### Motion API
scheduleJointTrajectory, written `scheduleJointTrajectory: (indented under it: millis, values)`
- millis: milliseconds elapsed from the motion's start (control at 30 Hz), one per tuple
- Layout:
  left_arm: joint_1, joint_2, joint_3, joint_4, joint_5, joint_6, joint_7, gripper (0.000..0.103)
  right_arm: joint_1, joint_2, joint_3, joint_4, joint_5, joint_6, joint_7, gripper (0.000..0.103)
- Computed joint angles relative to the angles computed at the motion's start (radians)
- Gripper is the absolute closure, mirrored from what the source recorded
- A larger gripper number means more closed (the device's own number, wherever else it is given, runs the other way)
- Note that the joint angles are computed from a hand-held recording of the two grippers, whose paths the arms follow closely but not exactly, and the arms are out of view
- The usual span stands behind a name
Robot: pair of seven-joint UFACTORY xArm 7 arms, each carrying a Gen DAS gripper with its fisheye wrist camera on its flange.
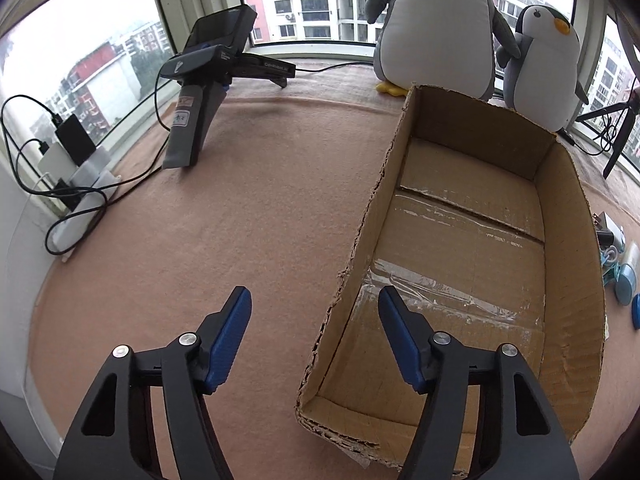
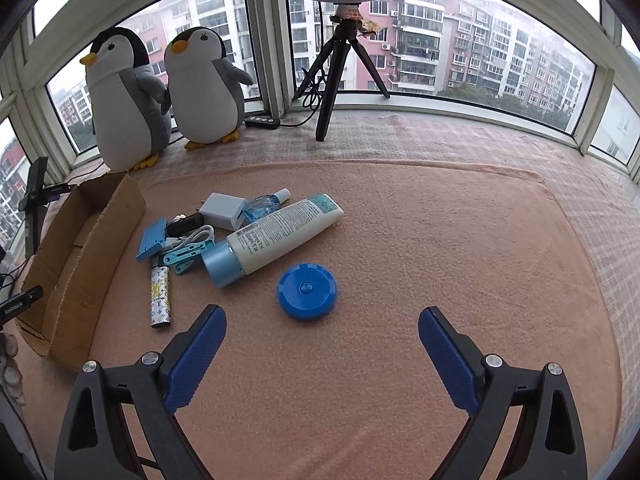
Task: Organize rigid objects
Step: 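Move the right gripper to the blue round tape measure and close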
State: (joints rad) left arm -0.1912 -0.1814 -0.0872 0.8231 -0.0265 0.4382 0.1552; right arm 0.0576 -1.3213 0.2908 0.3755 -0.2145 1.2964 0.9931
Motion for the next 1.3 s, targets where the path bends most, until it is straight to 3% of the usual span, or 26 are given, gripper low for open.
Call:
scheduleJointTrajectory:
  millis: [267,500,833,933,1300]
  values:
    - [-0.006,0.013,-0.005,0.003,0.003,-0.004,0.004,0.065,-0.009,0.091,-0.056,-0.062,-0.006,-0.108,-0.045,0.025]
    - [-0.01,0.018,-0.005,0.003,-0.001,0.004,0.013,0.074,-0.045,0.179,-0.094,-0.08,-0.015,-0.181,-0.078,0.038]
    - [-0.012,0.018,-0.006,-0.014,-0.005,-0.007,0.01,0.077,-0.071,0.213,-0.123,-0.102,0.001,-0.227,-0.11,0.048]
    - [-0.013,0.02,-0.006,-0.013,-0.007,-0.007,0.011,0.077,-0.073,0.214,-0.127,-0.1,0.007,-0.232,-0.12,0.056]
    - [-0.015,0.021,-0.003,-0.017,-0.016,-0.014,0.023,0.077,-0.074,0.199,-0.123,-0.106,0.029,-0.233,-0.127,0.057]
